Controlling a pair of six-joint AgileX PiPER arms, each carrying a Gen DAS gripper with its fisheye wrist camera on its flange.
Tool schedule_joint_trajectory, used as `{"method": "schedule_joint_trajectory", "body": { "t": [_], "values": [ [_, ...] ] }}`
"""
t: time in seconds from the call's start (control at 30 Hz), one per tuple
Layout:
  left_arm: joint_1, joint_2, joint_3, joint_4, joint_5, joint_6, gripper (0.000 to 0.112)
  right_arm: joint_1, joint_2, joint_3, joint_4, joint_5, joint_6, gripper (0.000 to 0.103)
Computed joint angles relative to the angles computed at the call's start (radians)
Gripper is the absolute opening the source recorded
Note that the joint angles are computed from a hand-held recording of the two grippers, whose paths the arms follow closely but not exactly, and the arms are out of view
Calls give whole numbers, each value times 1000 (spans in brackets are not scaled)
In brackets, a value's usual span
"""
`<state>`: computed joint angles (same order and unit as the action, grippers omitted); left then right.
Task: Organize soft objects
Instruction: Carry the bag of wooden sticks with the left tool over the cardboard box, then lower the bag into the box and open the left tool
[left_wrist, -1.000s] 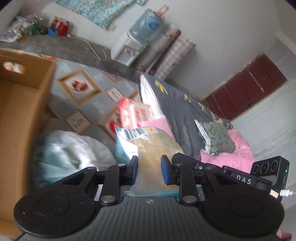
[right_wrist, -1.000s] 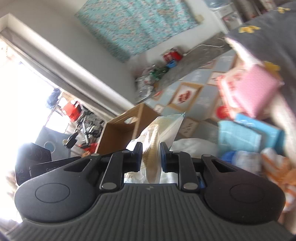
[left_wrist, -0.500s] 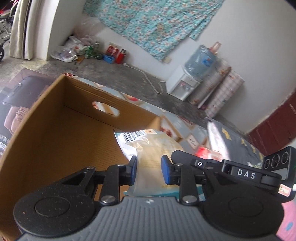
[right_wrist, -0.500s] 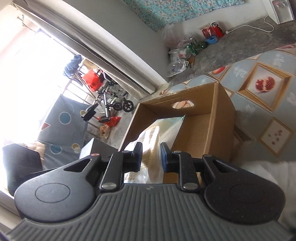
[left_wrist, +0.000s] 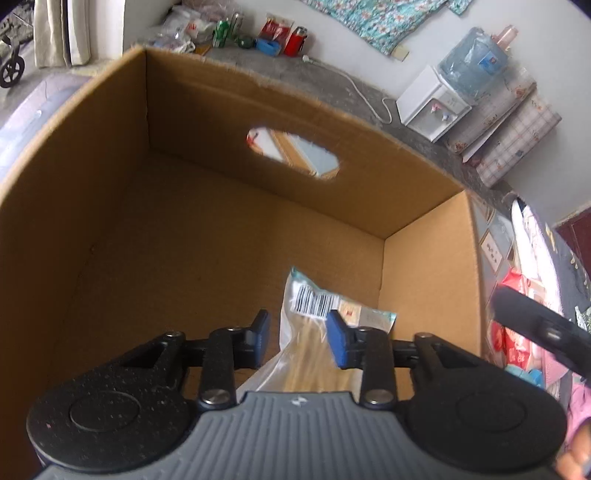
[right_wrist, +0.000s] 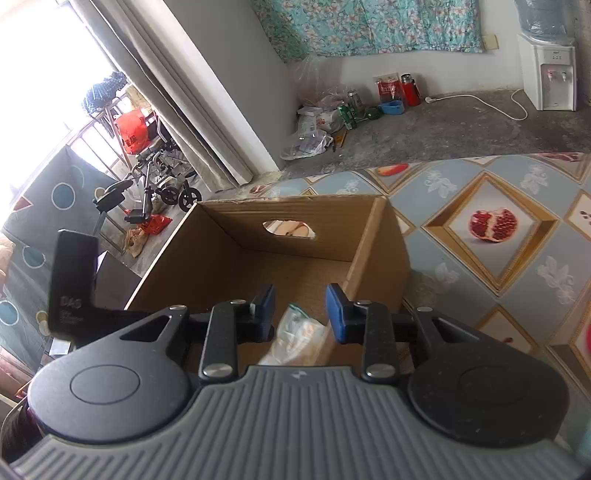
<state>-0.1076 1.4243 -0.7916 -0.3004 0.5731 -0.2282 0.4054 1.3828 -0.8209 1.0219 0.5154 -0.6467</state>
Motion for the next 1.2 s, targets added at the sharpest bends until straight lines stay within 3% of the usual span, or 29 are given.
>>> {"method": "schedule_joint_trajectory", "body": {
  "t": [0.17, 0.4, 0.57, 0.87, 1.03, 1.2],
  "values": [
    [4, 8, 0, -43, 48, 97, 46, -95, -116, 77, -4, 84, -37, 33],
    [-59, 110, -30, 77, 57, 86, 56, -164, -213, 145, 2, 162, -75, 35],
    [-78, 144, -72, 83, 20, 68, 43, -190, -240, 178, 7, 186, -80, 36],
    [-124, 232, -162, 191, -44, -89, 41, -263, -236, 218, 42, 222, -125, 38],
    [-102, 199, -171, 180, 3, -60, 41, -308, -259, 232, 53, 257, -153, 39],
    [-41, 45, -82, 59, 72, 196, 56, -337, -292, 237, 49, 289, -163, 41]
  ]
}}
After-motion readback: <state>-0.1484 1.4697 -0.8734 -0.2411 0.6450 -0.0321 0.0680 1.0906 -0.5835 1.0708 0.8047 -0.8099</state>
